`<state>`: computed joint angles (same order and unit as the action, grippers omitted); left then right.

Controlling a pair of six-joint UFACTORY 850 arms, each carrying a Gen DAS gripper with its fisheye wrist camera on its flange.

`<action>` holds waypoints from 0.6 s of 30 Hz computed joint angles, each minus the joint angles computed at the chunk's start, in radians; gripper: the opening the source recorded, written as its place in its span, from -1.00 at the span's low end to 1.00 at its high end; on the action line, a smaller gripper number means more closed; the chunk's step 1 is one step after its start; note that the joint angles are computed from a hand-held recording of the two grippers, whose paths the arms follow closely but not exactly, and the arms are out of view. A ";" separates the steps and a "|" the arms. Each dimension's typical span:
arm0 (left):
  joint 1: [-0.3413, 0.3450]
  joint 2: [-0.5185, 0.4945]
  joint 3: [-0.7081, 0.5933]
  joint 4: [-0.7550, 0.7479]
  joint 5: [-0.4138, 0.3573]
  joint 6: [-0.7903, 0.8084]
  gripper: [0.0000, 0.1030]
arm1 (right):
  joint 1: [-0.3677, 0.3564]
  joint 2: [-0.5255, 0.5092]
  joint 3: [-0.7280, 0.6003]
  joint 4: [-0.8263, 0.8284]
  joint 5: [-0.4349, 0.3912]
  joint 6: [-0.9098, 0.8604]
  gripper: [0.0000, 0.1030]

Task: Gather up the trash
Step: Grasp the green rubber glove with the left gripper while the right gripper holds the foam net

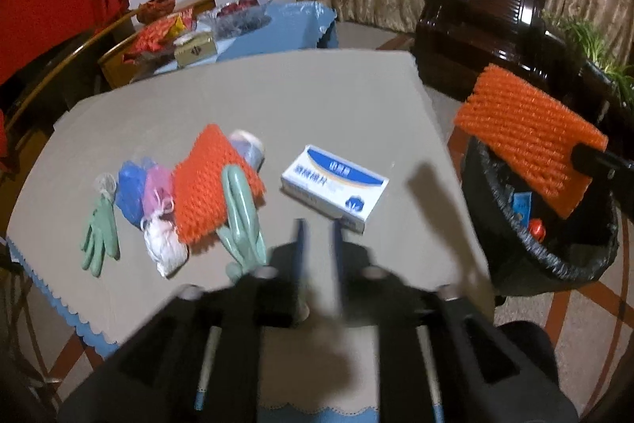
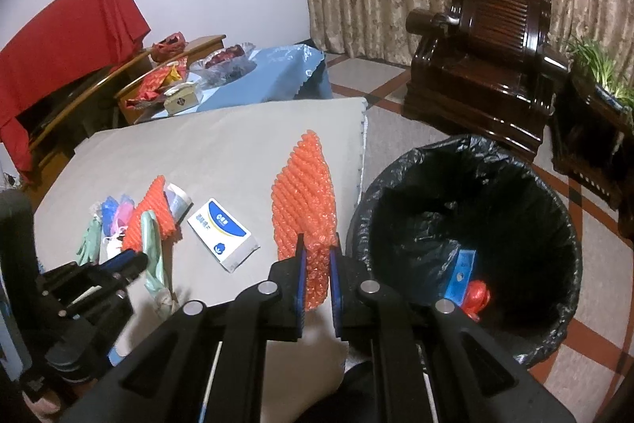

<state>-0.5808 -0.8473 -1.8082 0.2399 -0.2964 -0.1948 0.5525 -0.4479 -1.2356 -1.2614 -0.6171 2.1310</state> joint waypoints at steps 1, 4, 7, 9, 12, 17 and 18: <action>0.002 -0.004 -0.001 -0.016 -0.001 0.018 -0.30 | -0.002 -0.005 0.000 -0.001 0.009 0.006 -0.80; 0.005 -0.023 -0.012 -0.014 -0.008 0.025 -0.12 | -0.009 -0.028 -0.014 0.013 0.031 -0.005 -0.80; 0.015 -0.026 -0.004 -0.005 -0.010 0.008 0.03 | -0.013 -0.045 -0.027 0.027 0.047 -0.017 -0.80; 0.021 -0.015 0.019 0.056 0.003 -0.058 0.32 | -0.013 -0.053 -0.036 0.033 0.049 -0.026 -0.80; 0.033 -0.013 0.042 0.174 -0.003 -0.194 0.52 | -0.013 -0.063 -0.047 0.042 0.053 -0.036 -0.80; 0.045 -0.071 -0.017 0.099 -0.071 -0.128 0.42 | -0.004 -0.078 -0.069 0.050 0.051 -0.044 -0.80; 0.047 -0.085 -0.033 0.071 -0.091 -0.101 0.29 | -0.003 -0.079 -0.073 0.055 0.050 -0.050 -0.80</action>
